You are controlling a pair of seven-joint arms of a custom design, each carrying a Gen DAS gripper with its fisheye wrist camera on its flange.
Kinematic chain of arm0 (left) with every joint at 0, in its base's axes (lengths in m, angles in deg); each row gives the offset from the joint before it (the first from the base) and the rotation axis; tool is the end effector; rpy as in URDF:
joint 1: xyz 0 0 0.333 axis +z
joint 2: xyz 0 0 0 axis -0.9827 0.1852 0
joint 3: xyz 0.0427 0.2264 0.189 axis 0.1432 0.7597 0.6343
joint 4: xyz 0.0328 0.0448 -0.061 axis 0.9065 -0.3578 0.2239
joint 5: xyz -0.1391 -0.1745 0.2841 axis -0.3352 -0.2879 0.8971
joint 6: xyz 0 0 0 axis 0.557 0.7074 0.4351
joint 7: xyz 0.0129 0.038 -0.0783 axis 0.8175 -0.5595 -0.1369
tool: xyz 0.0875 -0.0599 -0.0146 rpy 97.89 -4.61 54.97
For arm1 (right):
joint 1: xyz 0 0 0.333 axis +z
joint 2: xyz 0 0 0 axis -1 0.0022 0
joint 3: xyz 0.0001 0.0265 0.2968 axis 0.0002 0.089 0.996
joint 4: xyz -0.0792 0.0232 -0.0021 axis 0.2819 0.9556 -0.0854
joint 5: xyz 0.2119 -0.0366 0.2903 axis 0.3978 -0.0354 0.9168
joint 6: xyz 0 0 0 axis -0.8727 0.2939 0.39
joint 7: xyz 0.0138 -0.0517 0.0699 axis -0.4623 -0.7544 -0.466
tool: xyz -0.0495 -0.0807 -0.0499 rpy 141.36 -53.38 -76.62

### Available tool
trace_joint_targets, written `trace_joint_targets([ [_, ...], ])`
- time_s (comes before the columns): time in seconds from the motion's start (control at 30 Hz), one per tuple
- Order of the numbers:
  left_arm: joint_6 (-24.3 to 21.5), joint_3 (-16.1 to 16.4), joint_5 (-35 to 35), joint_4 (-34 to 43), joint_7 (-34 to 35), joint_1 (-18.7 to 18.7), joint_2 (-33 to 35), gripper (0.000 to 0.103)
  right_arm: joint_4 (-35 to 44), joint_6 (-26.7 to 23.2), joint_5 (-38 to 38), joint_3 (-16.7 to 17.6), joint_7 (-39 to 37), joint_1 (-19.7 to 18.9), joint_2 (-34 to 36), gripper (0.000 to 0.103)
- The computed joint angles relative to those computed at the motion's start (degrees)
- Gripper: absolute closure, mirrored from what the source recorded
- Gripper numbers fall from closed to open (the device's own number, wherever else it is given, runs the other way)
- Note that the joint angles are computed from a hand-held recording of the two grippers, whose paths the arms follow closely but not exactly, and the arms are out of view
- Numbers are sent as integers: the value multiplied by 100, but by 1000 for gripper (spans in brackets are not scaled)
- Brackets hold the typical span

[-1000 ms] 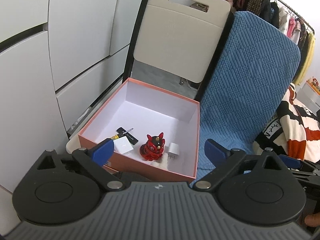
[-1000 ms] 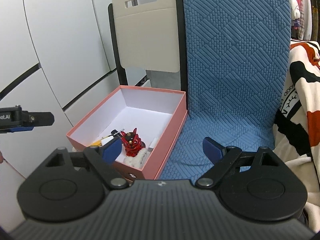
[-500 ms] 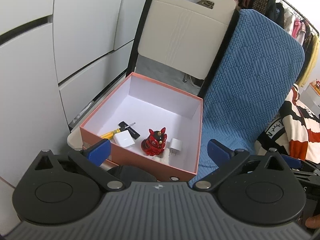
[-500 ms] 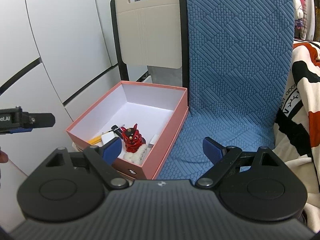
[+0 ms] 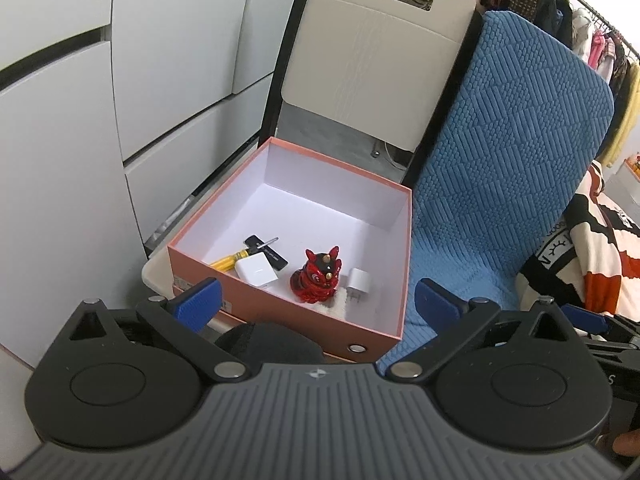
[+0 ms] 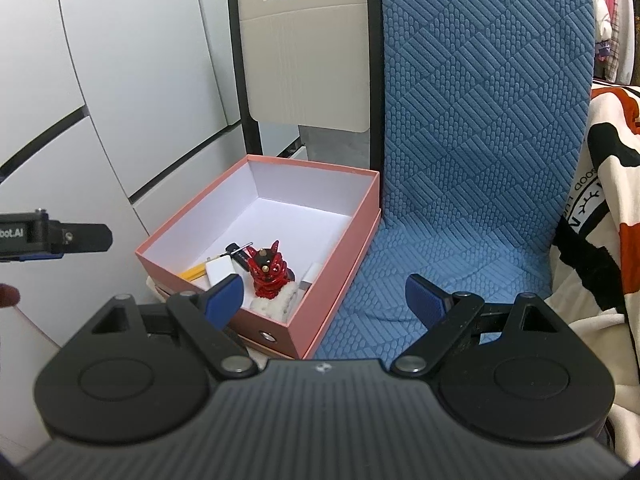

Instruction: Organize rigid objects

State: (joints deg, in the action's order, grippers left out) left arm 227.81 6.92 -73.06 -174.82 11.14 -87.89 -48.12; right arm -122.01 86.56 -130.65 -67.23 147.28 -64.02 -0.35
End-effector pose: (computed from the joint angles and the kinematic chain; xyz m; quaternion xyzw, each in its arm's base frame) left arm 0.5651 -0.1849 0.6067 -0.6164 0.6807 -0.3538 0.1776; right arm 0.5110 0.3212 0.6000 -0.6217 0.6570 -0.2901 0.3125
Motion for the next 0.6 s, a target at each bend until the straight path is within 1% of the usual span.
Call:
trace_joint_targets([
  [0.07, -24, 1, 45, -21, 9, -4, -23, 0, -4, -3, -4, -2, 26, 2, -8, 14],
  [0.13, -1, 5, 292, -57, -120, -22, -51, 0, -26, 3, 14, -3, 55, -3, -24, 14],
  [0.27, 2, -8, 65, -70, 28, -4, -57, 0, -50, -36, -16, 14, 76, 7, -45, 14],
  [0.37, 14, -7, 178, -97, -28, -10, -75, 0, -47, -61, -40, 21, 88, 13, -51, 14],
  [0.6, 35, -14, 65, -154, 56, 5, -120, 0, -72, -56, -117, 30, 150, 9, -86, 14],
])
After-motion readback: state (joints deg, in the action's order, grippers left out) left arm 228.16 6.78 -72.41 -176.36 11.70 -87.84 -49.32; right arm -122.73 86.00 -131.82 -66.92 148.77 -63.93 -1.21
